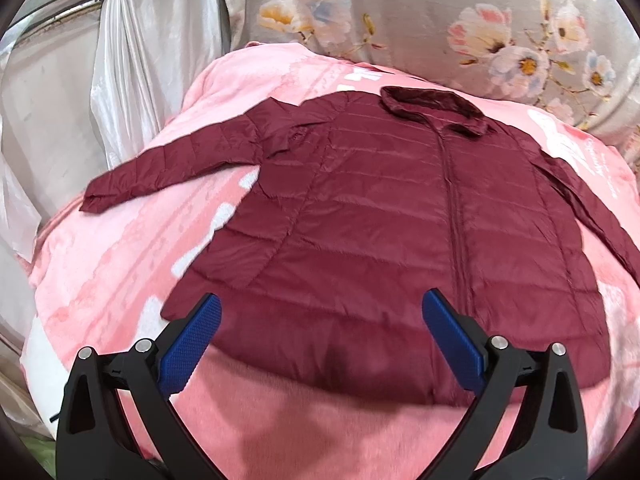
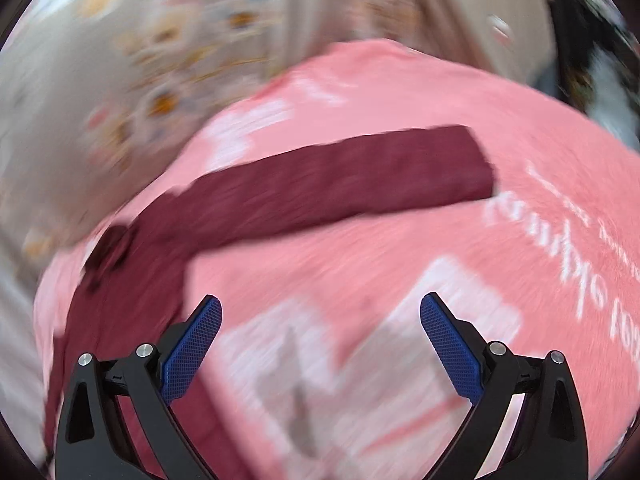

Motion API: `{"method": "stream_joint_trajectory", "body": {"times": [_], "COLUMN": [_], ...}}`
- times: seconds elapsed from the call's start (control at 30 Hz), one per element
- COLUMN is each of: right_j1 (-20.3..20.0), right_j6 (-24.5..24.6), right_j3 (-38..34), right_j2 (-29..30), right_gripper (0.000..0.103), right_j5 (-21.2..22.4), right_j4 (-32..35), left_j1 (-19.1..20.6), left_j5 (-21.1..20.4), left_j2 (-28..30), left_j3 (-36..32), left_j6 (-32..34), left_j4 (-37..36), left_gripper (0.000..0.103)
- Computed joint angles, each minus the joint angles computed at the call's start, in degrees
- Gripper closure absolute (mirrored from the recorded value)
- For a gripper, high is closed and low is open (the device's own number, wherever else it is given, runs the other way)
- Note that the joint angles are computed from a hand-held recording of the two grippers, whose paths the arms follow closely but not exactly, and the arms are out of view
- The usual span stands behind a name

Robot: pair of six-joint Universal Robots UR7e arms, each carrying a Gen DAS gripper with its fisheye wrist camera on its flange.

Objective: Fold large clothes
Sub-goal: 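Grasp a jacket sleeve with the right tool and fold it across the body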

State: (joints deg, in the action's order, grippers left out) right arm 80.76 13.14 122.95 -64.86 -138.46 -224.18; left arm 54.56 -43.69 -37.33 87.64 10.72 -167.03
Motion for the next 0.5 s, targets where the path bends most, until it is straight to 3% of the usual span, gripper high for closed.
{"method": "stream_joint_trajectory", "body": {"times": [0.17,0.23,0.3,0.33,0.37,0.43,0.5], "right_j1": [-8.6,-10.2,-11.0,-11.0,-11.4,-11.9,-10.0], "right_j6": [8.4,10.3,9.8,8.9,8.1,8.1,3.8], "right_j3": [0.2,-0.8,-2.1,-3.1,-3.8,-4.8,-8.2], "right_j2": [-4.8,-5.3,-4.4,-3.8,-3.7,-4.2,-2.9], "right_gripper": [0.011,0.016,0.023,0.036,0.058,0.089,0.095], "right_j5": [7.8,8.5,7.5,6.5,7.2,9.4,8.7], "right_j4": [6.2,8.2,5.8,4.6,3.8,4.4,2.8], "left_j1": [0.6,1.1,1.5,1.6,1.8,2.0,2.3], "left_j5": [4.3,5.5,6.3,6.5,6.8,7.2,7.5], "left_j2": [4.8,6.5,7.8,8.3,9.0,9.9,11.0], "left_j3": [-6.1,-8.5,-10.5,-11.2,-12.4,-13.7,-15.4], "left_j6": [2.7,3.2,3.8,4.1,4.5,5.1,5.6], "left_j4": [-0.3,0.0,0.3,0.3,0.5,0.5,0.6], "left_gripper": [0.005,0.005,0.005,0.005,0.005,0.005,0.005]}}
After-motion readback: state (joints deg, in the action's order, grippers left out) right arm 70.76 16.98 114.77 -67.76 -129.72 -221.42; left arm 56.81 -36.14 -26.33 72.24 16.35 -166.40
